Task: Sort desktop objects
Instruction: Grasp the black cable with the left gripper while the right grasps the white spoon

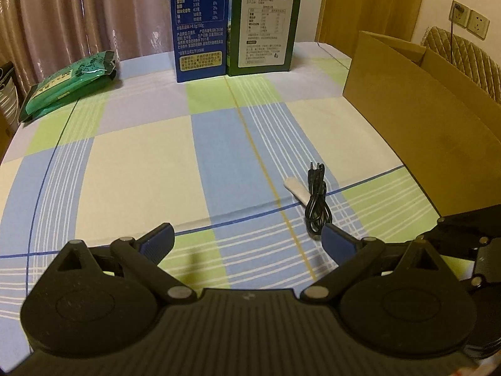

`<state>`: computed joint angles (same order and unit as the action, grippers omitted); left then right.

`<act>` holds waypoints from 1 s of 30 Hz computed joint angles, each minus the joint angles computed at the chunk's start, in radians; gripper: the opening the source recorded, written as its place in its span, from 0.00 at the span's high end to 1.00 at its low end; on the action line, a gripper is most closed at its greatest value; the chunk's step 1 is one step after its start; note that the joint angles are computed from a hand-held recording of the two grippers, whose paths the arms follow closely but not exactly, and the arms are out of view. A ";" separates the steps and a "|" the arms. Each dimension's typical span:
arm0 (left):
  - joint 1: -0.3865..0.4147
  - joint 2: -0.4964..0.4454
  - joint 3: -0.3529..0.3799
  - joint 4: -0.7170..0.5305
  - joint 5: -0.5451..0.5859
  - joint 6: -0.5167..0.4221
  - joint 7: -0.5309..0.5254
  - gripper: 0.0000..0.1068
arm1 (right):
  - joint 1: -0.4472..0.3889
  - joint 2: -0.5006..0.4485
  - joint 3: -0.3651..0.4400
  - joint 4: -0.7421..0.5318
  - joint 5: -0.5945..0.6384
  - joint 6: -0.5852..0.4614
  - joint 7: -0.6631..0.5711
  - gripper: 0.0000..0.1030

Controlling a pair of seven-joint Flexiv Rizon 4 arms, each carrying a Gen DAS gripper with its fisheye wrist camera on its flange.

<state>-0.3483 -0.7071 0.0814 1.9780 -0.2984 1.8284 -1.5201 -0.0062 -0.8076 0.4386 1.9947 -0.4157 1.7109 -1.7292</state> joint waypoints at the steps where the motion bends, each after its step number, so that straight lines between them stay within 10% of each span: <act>1: 0.006 -0.003 -0.008 -0.002 0.004 0.003 0.000 0.09 | -0.002 0.002 0.002 0.002 0.000 0.000 -0.001 0.69; 19: 0.138 -0.058 -0.170 -0.067 0.113 -0.031 0.054 0.44 | -0.146 -0.020 0.192 0.005 0.048 -0.137 -0.184 0.70; 30: 0.137 -0.109 -0.195 -0.129 0.126 -0.027 0.073 0.73 | -0.075 0.037 0.104 0.015 0.153 -0.124 -0.170 0.72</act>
<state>-0.2110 -0.8160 -0.1140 1.8489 -0.1725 1.8013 -1.4469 -0.0810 -0.7710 0.5430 2.0096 -0.2622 1.5864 -1.8994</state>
